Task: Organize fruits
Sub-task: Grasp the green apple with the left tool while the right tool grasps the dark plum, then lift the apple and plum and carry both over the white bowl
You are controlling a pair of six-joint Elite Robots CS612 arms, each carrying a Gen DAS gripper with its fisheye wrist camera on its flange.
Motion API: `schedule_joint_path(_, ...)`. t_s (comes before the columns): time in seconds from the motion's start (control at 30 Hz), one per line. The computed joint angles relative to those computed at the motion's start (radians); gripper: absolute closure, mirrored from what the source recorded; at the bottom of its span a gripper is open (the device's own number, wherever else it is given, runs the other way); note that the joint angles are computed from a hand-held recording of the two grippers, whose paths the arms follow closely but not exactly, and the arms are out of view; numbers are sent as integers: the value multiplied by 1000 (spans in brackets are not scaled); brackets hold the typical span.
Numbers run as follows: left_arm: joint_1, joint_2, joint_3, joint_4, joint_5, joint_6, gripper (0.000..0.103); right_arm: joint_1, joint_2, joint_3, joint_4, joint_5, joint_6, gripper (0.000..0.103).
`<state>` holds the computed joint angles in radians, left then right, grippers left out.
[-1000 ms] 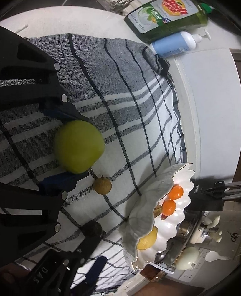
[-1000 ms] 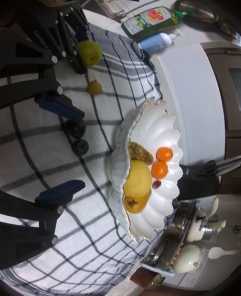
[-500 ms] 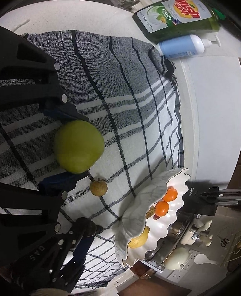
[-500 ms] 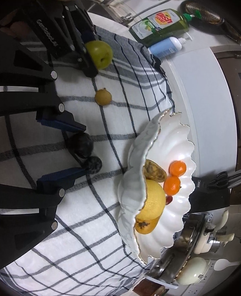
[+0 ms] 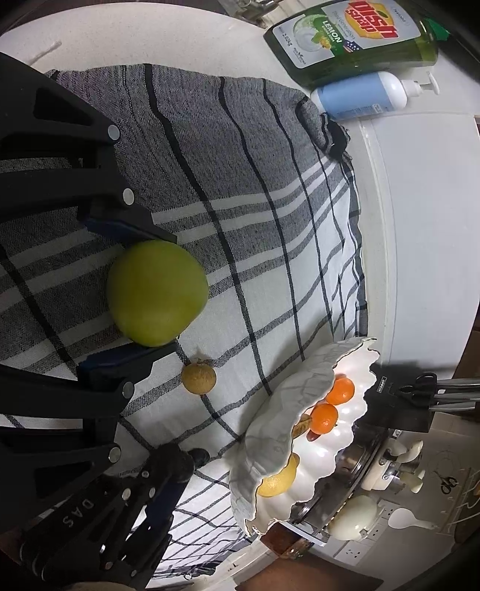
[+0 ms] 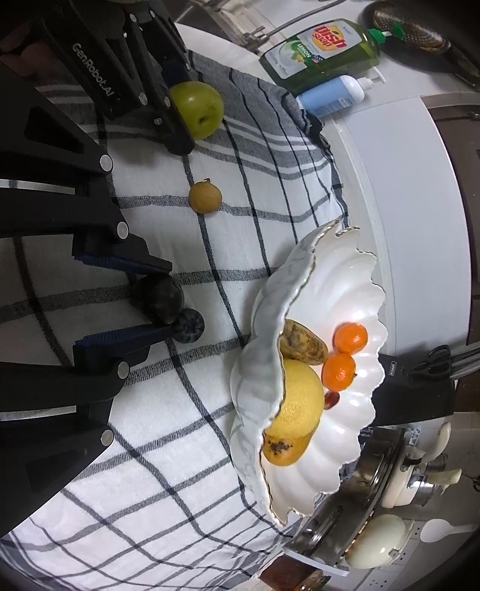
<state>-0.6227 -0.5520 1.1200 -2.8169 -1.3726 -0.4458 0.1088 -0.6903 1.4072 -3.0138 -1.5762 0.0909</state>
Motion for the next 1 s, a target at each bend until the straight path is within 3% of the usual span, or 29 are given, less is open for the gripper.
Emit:
schedule_joint_path(0.57, -26, -33, 17, -16, 36, 28, 54, -22, -49, 67, -99, 18, 23, 74)
schedule_joint_path(1.0, -42, -17, -63, 2, 46, 73, 54, -53, -70, 75, -137, 9, 33, 74)
